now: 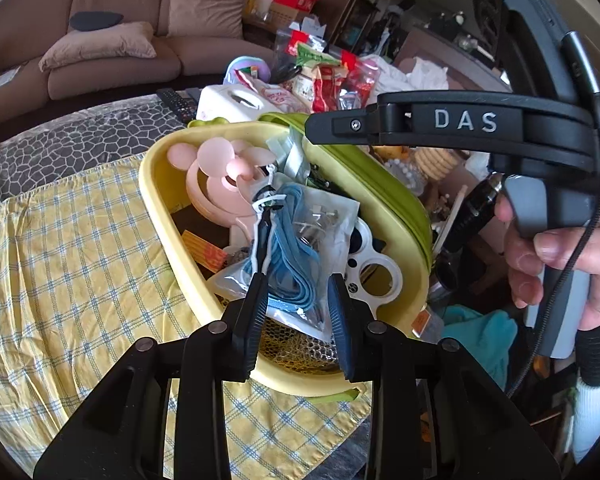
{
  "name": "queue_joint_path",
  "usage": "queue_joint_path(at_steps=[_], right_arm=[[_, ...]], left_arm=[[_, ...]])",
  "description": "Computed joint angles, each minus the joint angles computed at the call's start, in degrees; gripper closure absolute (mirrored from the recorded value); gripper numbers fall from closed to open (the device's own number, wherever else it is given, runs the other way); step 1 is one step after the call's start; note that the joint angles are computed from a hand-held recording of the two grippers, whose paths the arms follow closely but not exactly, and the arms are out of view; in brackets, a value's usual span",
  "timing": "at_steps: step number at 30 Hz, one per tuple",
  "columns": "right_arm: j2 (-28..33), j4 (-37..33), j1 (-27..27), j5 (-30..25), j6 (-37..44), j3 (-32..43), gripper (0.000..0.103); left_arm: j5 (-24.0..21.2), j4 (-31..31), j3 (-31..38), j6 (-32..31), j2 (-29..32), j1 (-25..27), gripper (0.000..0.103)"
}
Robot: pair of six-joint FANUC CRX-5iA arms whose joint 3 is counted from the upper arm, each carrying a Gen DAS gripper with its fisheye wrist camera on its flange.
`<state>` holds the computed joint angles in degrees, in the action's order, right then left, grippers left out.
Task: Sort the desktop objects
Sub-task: 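Lower the tool into the basin with left gripper while right gripper drops the toy car in, then grasp the rim of the green basin lid with both grippers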
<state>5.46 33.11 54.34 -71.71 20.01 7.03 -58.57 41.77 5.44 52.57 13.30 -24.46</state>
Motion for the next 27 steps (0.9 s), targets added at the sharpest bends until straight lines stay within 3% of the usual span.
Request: queue_joint_path(at_steps=[5,9,13,14,18,19,27], right_arm=[[-2.1,1.6,2.6,-1.3,-1.3,-1.8,0.062],[-4.3,3.0,4.0,-3.0,-2.6,-3.6,0.06],[-6.6,4.1,5.2,-4.9,-4.4,-6.0,0.04],[-7.2,4.3,5.5,-5.2,-5.0,-6.7,0.038],[-10.6,4.9,6.3,-5.1,-8.5,-10.6,0.021],[-11.5,5.0,6.4,-5.1,-9.6,-11.7,0.02],[-18.9,5.7,7.6,-4.4,-17.5,-20.1,0.012]], left_arm=[[1.2,-2.8,0.3,0.9,-1.1,-1.9,0.08],[3.8,-4.9,0.2,3.1,-3.1,-2.6,0.056],[4.6,-5.7,1.0,4.9,-3.9,-2.9,0.03],[4.5,-5.8,1.2,5.1,-4.0,-3.0,0.028],[4.0,-5.4,2.5,6.4,-3.6,-3.3,0.004],[4.0,-5.3,2.6,6.9,-3.6,-3.4,0.0],[1.6,-5.1,6.9,11.0,-0.4,-5.8,0.0]])
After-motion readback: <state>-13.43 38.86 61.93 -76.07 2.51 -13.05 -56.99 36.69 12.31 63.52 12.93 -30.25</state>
